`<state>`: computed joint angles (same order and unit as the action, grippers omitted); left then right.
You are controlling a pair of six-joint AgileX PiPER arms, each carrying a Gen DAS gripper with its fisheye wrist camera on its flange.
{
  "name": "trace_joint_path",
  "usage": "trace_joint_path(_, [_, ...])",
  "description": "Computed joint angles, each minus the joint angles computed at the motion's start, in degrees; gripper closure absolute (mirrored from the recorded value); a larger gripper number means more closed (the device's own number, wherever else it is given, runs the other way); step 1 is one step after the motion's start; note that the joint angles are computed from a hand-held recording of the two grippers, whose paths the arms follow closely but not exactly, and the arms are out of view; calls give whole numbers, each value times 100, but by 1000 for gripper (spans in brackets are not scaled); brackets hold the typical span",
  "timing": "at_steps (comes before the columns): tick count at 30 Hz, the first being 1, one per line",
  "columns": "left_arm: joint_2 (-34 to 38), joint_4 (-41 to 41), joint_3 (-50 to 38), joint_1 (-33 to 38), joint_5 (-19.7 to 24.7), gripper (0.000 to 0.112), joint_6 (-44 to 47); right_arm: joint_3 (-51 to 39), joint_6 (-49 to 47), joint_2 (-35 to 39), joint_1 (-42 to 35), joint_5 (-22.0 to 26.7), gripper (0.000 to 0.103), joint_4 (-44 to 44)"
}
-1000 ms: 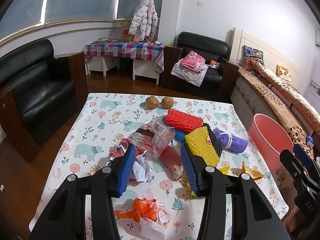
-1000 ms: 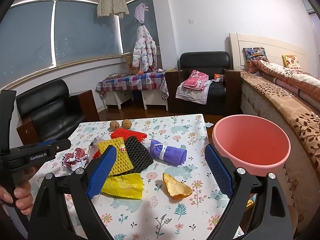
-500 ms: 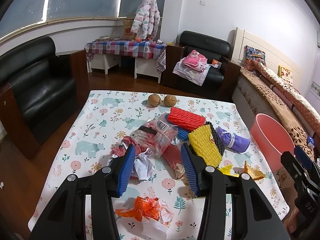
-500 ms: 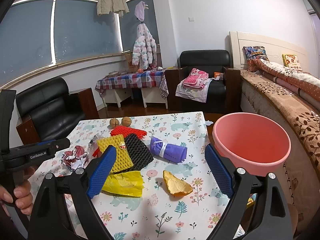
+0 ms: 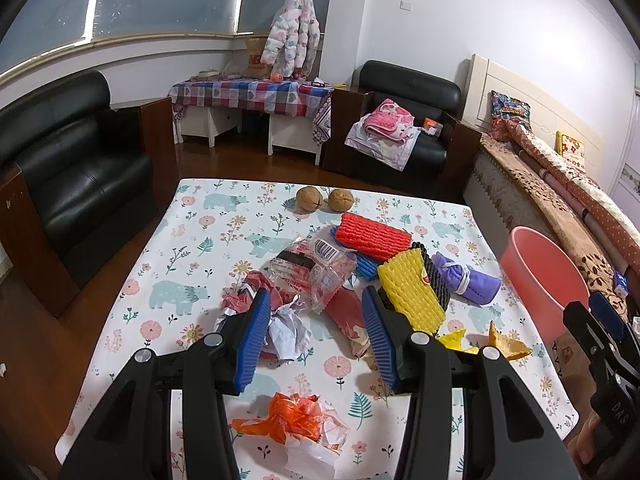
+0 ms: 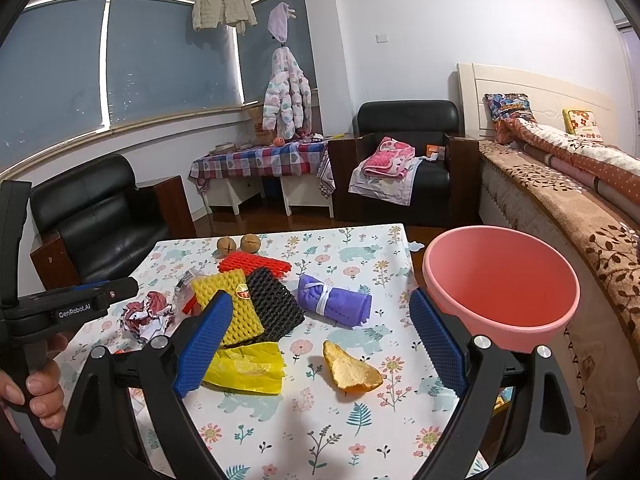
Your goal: Collect trash
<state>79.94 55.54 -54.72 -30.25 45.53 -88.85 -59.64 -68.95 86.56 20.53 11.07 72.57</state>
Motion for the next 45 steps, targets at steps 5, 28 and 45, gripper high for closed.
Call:
trace_joint_path(5, [-16,-38,-11,43,-27,65,74,-57,328,3,-73,59,13,-360])
trace_joint_path(28, [10,-1496,564,1983,-1572,59,2121,-678,1899,721,-794,1402,20,-2181])
trace_joint_path(45, [-137,-2257,601,2431,-1935,91,3042,-1623,2695,1538,-992,2669,45,-3184])
